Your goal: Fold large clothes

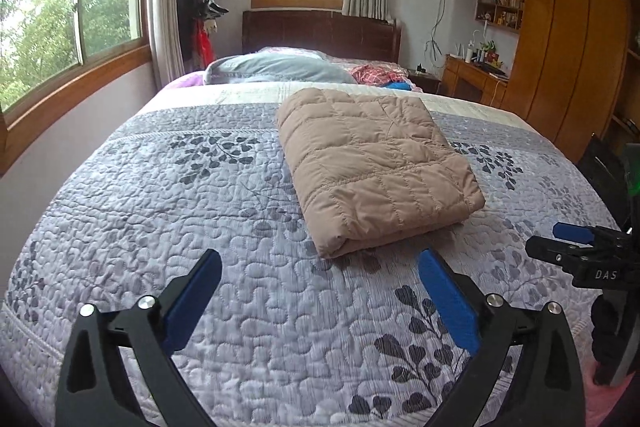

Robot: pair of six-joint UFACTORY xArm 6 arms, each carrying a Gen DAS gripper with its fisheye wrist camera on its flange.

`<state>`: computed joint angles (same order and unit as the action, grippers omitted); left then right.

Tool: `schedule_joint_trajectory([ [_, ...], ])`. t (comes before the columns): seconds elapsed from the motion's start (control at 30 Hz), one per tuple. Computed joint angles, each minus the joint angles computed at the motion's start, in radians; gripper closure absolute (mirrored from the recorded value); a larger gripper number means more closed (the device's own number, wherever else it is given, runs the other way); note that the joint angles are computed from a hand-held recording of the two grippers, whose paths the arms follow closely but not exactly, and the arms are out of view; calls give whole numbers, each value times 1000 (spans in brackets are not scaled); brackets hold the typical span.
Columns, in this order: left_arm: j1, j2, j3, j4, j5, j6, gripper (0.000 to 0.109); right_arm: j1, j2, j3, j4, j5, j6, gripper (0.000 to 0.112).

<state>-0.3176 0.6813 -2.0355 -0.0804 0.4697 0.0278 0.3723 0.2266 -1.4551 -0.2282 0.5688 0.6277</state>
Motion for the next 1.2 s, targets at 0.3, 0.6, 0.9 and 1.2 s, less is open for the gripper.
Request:
schedule_joint_trajectory([
  [0.3,7,-135,194,85,-80,-58,9,46,-47,28,-68,36,65,15],
  [0.6,11,-188,278,106,-93,-77,9,84,-87,61,-128,38,116,15],
  [0.9,15,-212,322,140,-97,-102,9,96,-100,68,-157,50,148,15],
  [1.2,15,-209,319,146,-80,-101,9,94,-106,78,-155,48,151,15],
])
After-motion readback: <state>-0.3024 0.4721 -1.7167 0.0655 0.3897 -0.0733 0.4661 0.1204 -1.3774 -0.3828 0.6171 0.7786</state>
